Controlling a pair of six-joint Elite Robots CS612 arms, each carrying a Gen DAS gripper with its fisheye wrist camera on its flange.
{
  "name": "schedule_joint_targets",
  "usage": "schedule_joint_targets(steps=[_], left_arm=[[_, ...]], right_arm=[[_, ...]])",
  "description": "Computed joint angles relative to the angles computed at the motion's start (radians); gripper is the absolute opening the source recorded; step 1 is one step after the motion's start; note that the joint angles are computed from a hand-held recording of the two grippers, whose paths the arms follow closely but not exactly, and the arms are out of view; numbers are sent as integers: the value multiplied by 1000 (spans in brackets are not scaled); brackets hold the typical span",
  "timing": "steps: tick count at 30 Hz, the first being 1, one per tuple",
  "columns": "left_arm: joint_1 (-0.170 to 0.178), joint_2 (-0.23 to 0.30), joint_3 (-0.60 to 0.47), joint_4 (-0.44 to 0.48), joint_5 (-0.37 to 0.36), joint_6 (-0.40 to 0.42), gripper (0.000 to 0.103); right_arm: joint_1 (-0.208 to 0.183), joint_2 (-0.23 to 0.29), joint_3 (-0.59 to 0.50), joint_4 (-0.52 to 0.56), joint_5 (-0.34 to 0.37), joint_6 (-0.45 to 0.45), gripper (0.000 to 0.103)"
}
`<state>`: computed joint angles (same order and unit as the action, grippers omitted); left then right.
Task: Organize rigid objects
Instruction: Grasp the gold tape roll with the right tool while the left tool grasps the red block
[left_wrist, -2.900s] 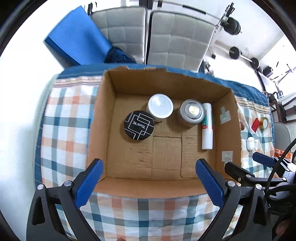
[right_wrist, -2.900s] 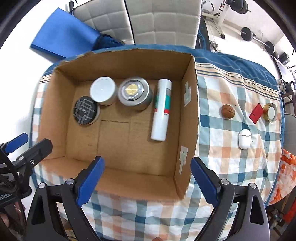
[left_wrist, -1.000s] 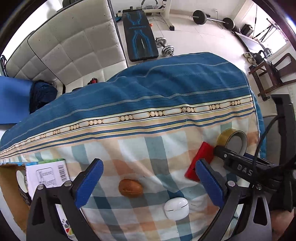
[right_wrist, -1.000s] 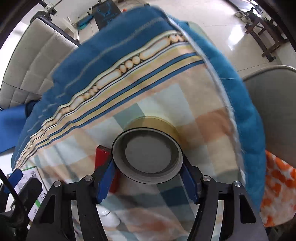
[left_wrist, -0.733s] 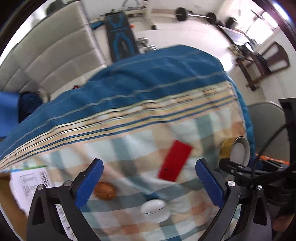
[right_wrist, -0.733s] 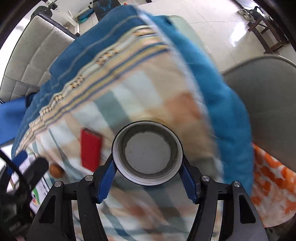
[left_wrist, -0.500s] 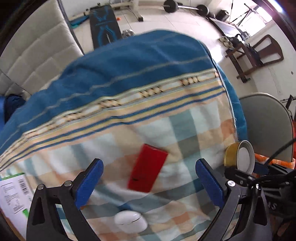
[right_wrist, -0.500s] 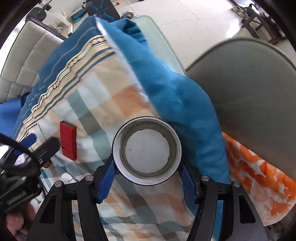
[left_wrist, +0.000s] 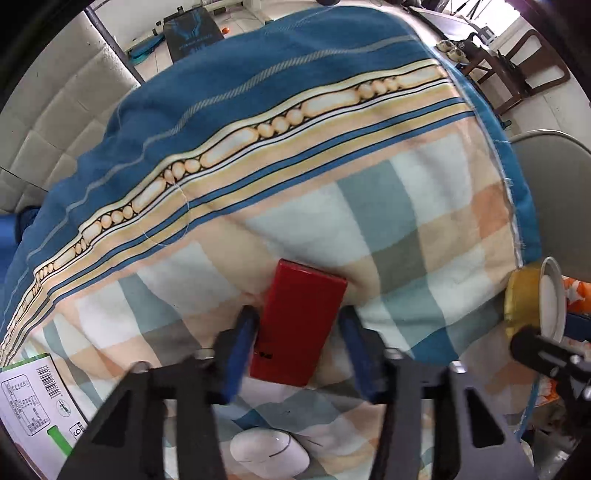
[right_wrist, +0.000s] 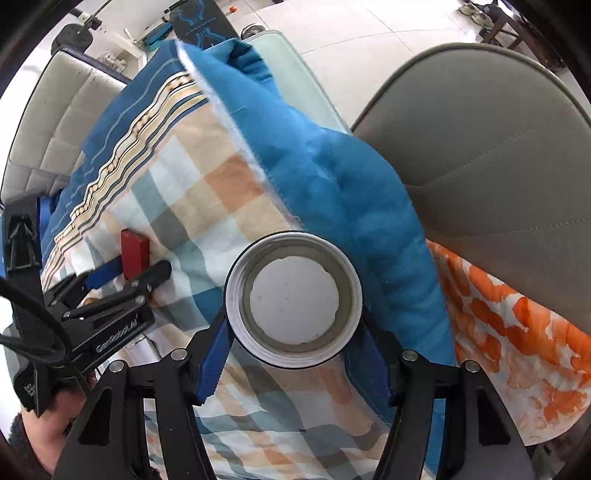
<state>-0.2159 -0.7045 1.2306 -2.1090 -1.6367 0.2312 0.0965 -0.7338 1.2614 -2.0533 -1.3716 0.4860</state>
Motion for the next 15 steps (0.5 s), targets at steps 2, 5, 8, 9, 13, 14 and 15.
schedule_joint_targets(steps=[2,5,8,9,13,14,15], left_arm=[[0,-12,14,-12,0,2,34],[2,-38,45,-47,6,6,33],[2,-76,94,-102,9,0,31],[5,-85,102,-114,3,-3,31],[19,-137,158,-176,-12,-21,31],[25,-150,171,-189,-17,-28,31],[34,-166,185,-203,-30,-38,31]], right_arm=[[1,-5,5,-4,24,-9,67],[7,-15,8,-6,29,-14,66],[20,-18,6,-16,27,-13,66],[23,-21,6,-20,24,-14,66],[32,-45,12,-35,16,-15,66],[35,-53,18,-44,12,-14,66],[40,-57,15,-45,7,-14,65]])
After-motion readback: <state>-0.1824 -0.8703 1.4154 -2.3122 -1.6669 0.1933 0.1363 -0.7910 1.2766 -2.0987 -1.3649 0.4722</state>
